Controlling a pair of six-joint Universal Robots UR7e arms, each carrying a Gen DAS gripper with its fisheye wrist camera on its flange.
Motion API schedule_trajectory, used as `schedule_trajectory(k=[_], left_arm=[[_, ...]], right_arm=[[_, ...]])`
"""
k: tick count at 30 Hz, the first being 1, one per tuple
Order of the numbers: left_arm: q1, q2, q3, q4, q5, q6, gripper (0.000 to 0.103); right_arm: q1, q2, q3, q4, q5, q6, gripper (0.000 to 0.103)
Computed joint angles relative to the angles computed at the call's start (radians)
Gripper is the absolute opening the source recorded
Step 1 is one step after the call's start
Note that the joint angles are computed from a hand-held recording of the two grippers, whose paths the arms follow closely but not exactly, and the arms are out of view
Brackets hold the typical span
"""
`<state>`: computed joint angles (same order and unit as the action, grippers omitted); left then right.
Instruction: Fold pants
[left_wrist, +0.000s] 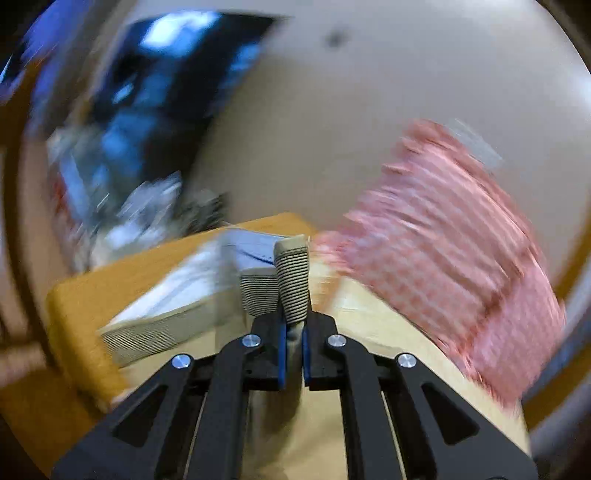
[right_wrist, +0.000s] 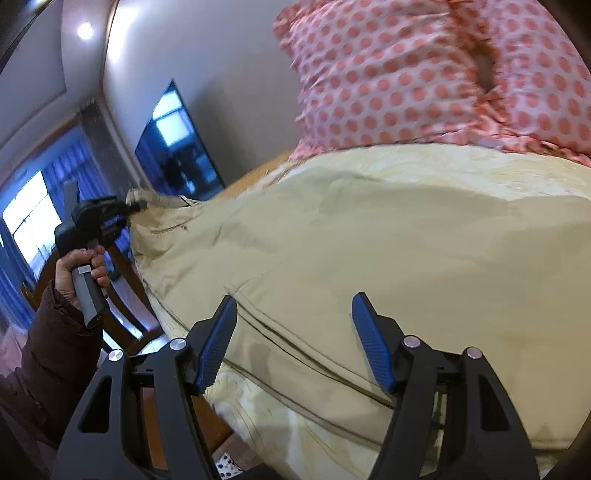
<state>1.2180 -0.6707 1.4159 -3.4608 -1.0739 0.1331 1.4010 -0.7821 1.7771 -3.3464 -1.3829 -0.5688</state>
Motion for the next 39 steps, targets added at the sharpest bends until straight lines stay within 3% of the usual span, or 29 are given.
schedule_trajectory(k=[2,5,13,14,17,19,21,24,28,31,32,34,35,39], left_arm=[[-0.052,0.02,-0.015,0.022,-0.022,0.08,0.005],[-0.082,0.046,-0.053,0.087,-0.023,0.045,0.006],[-0.015,0.005,-0.028,0.073,0.188,-0.125,0.009],[-0.003,-0.011,-0.02,0.092,0.217,-0.152,0.013],[0.042,-0.048,-0.011,0.199,0.282,-0.239,0.053],[0.079,-0.067,-0.007,0.296,0.305,-0.324,0.055],[0.108,-0.081,0.006,0.327,0.275,-0.37,0.053],[0.121,-0.086,0.027,0.28,0.233,-0.352,0.056],[0.141,-0.108,0.056,0.29,0.076,-0.391,0.058],[0.135,-0.091,0.047,0.288,0.034,-0.386,0.067],[0.144,-0.093,0.049,0.293,-0.029,-0.406,0.067],[0.165,-0.091,0.044,0.307,-0.154,-0.448,0.062],[0.17,-0.084,0.036,0.306,-0.176,-0.455,0.059],[0.184,-0.071,0.029,0.251,-0.179,-0.524,0.041]], right_arm=[[-0.017,-0.025,0.031,-0.044,0.014,0.016,0.068],[-0.042,-0.059,0.073,-0.102,0.027,0.033,0.071],[-0.06,-0.076,0.097,-0.105,0.036,0.021,0.071],[-0.061,-0.072,0.093,-0.1,0.04,0.022,0.071],[-0.055,-0.06,0.082,-0.077,0.045,0.019,0.071],[-0.047,-0.051,0.072,-0.06,0.04,0.011,0.071],[-0.038,-0.044,0.067,-0.051,0.032,0.004,0.071],[-0.024,-0.033,0.058,-0.043,0.014,-0.003,0.071],[-0.016,-0.022,0.046,-0.04,0.0,0.003,0.071],[-0.011,-0.015,0.038,-0.034,-0.006,0.007,0.071],[-0.01,-0.013,0.038,-0.033,-0.008,0.003,0.071],[-0.007,-0.008,0.035,-0.029,-0.013,-0.002,0.071],[-0.006,-0.007,0.034,-0.027,-0.015,-0.002,0.071],[-0.006,-0.006,0.038,-0.028,-0.012,-0.008,0.071]])
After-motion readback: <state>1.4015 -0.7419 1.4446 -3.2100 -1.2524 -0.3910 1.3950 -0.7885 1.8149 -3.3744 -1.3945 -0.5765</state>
